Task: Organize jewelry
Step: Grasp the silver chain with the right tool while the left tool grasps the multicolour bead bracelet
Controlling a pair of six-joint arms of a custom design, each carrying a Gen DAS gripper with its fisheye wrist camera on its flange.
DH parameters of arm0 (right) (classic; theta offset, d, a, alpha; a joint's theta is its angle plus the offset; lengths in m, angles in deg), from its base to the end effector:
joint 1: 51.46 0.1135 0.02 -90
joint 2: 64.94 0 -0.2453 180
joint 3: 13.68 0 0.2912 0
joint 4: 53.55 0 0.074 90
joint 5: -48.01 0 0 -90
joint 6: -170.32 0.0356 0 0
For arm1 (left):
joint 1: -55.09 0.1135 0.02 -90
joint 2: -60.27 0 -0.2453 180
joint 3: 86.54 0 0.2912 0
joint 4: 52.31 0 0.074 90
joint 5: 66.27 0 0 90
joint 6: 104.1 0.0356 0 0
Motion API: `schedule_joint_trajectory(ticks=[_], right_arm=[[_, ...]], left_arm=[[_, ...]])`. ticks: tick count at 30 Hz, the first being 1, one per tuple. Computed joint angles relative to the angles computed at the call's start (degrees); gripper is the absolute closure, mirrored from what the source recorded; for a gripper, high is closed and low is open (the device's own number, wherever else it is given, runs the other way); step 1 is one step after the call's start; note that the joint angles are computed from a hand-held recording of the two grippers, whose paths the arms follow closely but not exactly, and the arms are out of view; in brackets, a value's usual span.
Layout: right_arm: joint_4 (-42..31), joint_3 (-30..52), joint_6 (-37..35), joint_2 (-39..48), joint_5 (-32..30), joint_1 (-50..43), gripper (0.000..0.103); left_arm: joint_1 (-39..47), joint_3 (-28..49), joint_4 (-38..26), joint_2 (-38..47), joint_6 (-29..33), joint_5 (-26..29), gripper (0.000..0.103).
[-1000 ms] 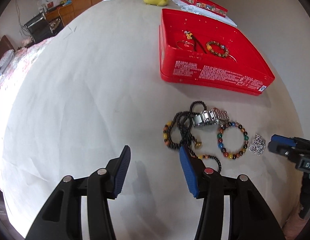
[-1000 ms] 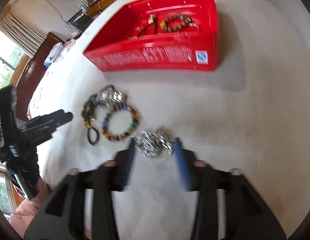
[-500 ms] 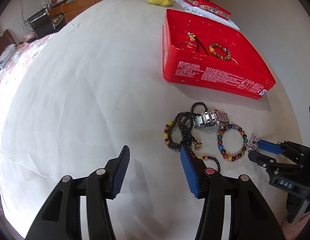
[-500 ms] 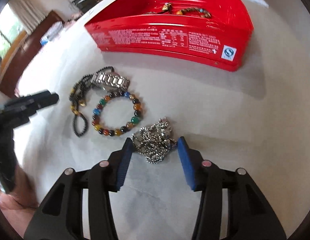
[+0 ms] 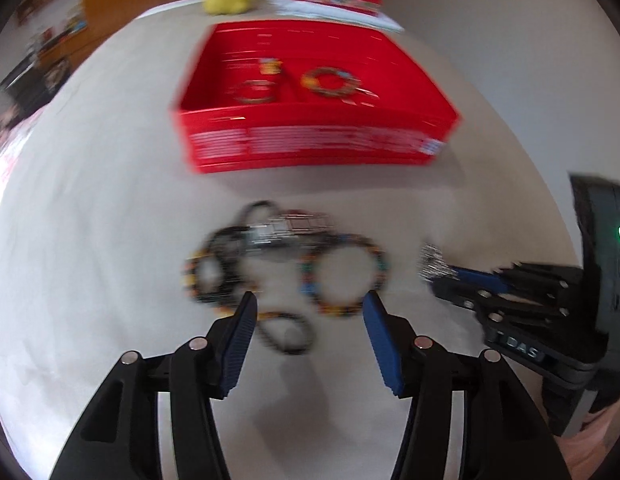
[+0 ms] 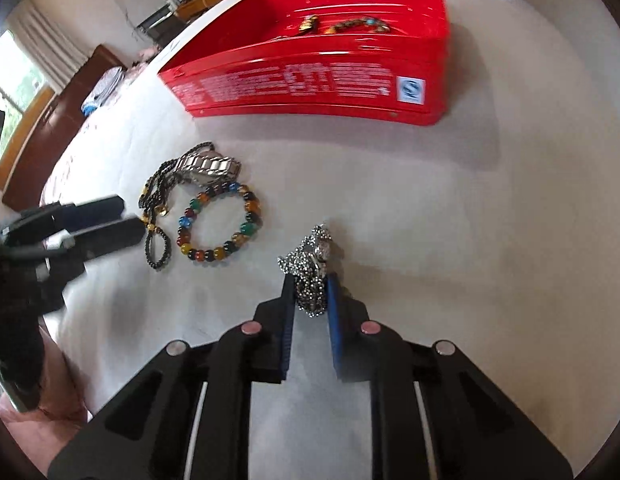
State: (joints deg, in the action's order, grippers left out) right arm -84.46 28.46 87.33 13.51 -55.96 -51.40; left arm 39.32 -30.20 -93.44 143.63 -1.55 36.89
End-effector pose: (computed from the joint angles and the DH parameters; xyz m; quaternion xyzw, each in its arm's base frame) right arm 0.2476 0.0089 0.0813 0.0350 0.9727 0.1311 0.1883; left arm 0.2783 -0.0870 0.1240 0.2597 0.9405 -0.1178 0.1850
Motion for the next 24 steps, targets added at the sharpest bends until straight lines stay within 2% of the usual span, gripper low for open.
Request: schedule_joint_trajectory(ticks=[7,11,16,18,21,22,24], right_arm=[[-2.7,-2.0,-2.4,-4.5,-0.9,-5.6,0.089],[-3.5,-2.7,-3.5,-5.6,-2.0,-7.6,0.089],[-3.0,-1.7,-4.1,-3.8,-2.6,-8.1,0.089],[-2.9,-1.5,-4.2,-3.4,-2.7,-8.0,0.089],[-2.5,-0.9,-4.0,-2.2,-2.8,-7.7,0.089],[-2.5,-0.8,-4.0,-2.1,-2.8,-7.8,0.089],[-2.5,-0.6,-4.0,-1.8,-2.9,-7.9,0.089]], left_arm=[[-7.5,2.6,1.5,5.1,-2.3,-2.5,0.05],[-9.1,4.3,1.3,7.9,-2.6,-2.2,0.06],[-9.6,5.9,2.0,11.0,-3.4,-3.2,0.063],[-9.8,6.9,2.2,12.8,-3.3,-3.6,0.068],[-10.0,6.9,3.2,13.6,-3.3,-4.3,0.084],[-10.0,6.9,3.3,13.7,-3.0,-4.0,0.094],[-9.8,7.3,3.5,14.4,-2.8,-3.2,0.095]])
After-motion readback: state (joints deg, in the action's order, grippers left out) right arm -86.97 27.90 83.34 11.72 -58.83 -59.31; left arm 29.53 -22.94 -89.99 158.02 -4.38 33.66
